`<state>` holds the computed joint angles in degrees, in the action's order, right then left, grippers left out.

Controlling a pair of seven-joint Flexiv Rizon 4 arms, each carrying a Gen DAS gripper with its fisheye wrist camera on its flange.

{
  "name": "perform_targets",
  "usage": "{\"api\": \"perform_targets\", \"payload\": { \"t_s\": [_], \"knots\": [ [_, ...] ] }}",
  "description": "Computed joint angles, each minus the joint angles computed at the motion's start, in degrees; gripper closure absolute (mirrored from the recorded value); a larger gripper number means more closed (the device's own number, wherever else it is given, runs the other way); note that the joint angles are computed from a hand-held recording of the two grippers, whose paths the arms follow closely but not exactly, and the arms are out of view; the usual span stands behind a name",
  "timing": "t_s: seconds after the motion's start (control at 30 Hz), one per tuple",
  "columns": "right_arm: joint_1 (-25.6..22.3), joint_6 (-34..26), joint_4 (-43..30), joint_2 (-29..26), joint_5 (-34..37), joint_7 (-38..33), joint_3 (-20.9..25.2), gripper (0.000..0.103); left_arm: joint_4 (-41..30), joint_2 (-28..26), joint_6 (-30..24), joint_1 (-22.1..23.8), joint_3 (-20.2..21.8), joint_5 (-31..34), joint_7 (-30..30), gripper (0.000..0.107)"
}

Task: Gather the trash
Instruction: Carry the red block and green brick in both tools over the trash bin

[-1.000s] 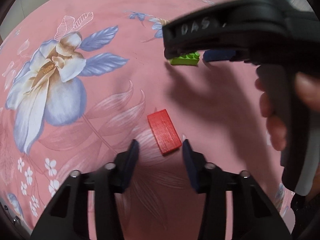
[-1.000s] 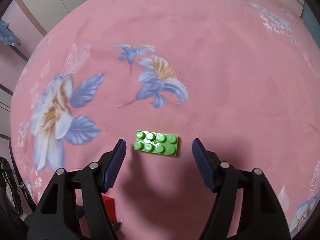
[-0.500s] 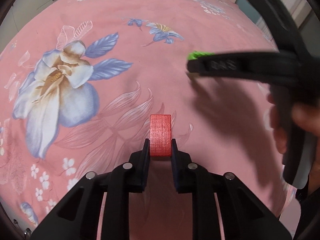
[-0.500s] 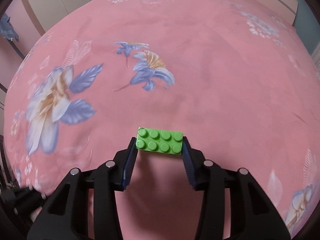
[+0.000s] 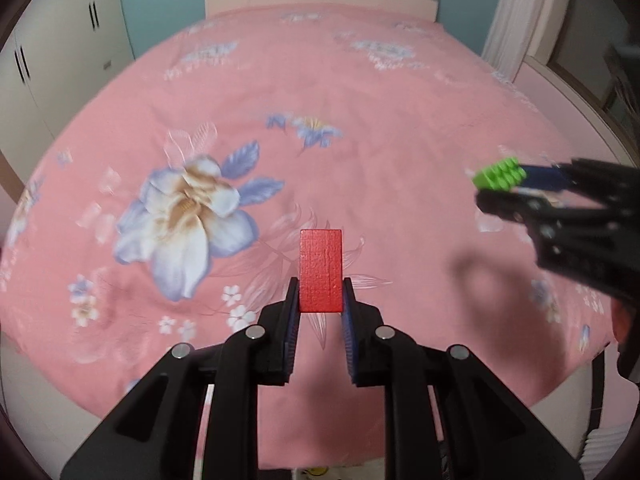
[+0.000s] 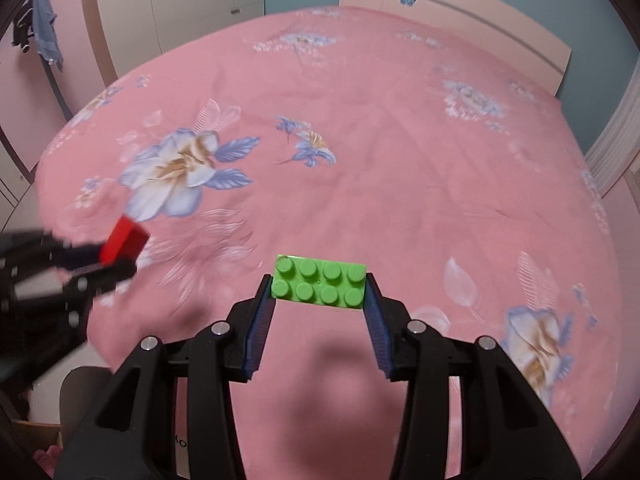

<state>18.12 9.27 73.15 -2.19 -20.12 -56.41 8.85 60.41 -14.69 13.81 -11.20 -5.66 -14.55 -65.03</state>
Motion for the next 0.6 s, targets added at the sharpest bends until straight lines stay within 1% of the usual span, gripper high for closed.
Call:
{"api": "perform_targets", "payload": {
  "t_s": [0.07, 0.27, 0.47, 0.6],
  "knots": [
    [0.86, -1.45, 0.20, 2.14, -1.83, 1.09, 1.04, 0.058, -0.64, 0.92, 0.04, 0.30, -0.09, -0.71, 0.91, 0.085],
    [3.54, -6.85, -1.85, 6.00, -7.44, 3.32, 4.26, 0.058, -0.20, 4.93, 0.66, 1.35, -0.01, -3.67, 5.52, 0.085],
    [6.50, -12.35, -5.13, 7.21, -12.70, 5.31, 7.37, 0.058, 1.81, 10.12, 0.22, 1.97, 0.73, -6.30, 10.83, 0.085],
    [8.21, -14.98, -6.70, 8.14, -15.31, 6.75, 9.21, 0.058, 3.53, 13.32, -0.26, 2.39, 1.60, -8.30, 14.56, 0.085]
  ]
}}
